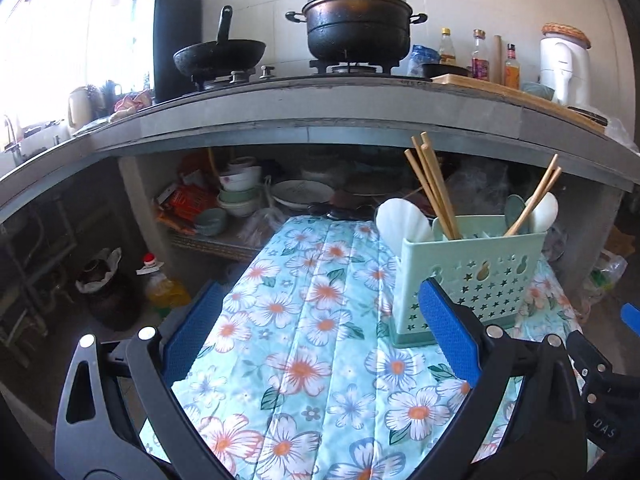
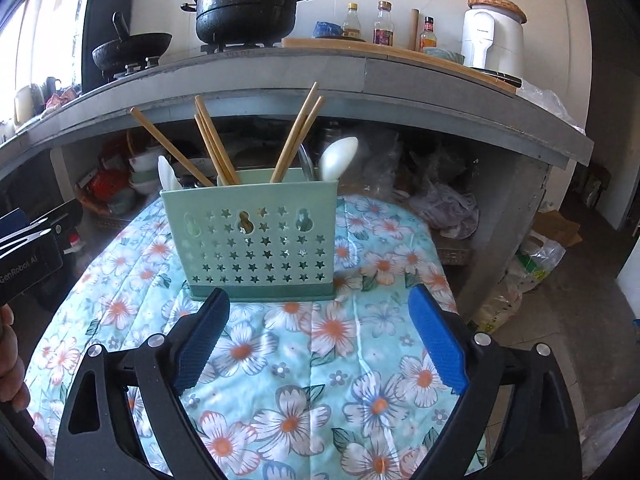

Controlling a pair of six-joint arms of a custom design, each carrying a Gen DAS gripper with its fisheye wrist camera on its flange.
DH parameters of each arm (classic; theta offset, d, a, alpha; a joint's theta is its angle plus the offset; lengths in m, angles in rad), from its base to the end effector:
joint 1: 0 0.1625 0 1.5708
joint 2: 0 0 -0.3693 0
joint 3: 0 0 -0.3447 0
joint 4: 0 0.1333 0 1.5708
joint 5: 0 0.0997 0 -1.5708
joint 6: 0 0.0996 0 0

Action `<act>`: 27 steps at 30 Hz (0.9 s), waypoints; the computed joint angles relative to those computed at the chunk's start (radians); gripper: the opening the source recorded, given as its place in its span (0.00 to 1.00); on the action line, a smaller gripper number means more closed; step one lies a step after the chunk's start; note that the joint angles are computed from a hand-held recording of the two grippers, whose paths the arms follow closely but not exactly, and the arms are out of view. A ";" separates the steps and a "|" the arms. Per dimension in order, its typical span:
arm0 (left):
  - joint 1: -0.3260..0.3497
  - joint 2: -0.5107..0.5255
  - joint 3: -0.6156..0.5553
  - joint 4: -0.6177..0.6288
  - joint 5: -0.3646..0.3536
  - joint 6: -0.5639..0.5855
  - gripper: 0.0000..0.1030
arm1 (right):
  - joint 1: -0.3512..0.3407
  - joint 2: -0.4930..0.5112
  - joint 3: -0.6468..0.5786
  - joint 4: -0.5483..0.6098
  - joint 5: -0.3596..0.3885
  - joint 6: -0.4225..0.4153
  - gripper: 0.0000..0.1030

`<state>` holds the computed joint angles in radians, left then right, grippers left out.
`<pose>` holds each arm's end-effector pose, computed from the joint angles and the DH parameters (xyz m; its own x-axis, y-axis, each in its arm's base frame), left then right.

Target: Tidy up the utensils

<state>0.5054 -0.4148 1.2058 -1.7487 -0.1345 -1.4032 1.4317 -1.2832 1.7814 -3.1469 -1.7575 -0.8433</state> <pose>-0.4601 -0.5197 -0.0021 -0.6332 -0.3248 -0.7025 0.5473 0.4539 -0.7031 0.0387 -0.5516 0.3934 -0.6811 -0.1517 0.7164 -0.6662 0.5343 -0.5202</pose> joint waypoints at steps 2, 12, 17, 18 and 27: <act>0.000 0.000 -0.040 0.160 -0.009 -0.127 0.92 | 0.002 -0.001 0.001 -0.007 -0.003 -0.006 0.87; -0.002 0.019 -0.124 0.415 -0.024 -0.309 0.92 | 0.000 -0.004 -0.012 -0.002 -0.007 0.008 0.87; -0.003 0.026 -0.145 0.466 -0.023 -0.341 0.92 | 0.001 -0.002 -0.015 -0.001 -0.011 0.009 0.87; -0.003 0.027 -0.149 0.478 -0.023 -0.351 0.92 | 0.001 -0.002 -0.016 -0.001 -0.012 0.010 0.87; 0.003 0.028 -0.153 0.468 -0.032 -0.341 0.92 | 0.001 0.000 -0.016 -0.002 -0.008 0.006 0.87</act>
<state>0.5081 -0.3863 1.0530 -1.2806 -0.1670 -1.7444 1.4325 -1.2831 1.7649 -3.1488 -1.7655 -0.8368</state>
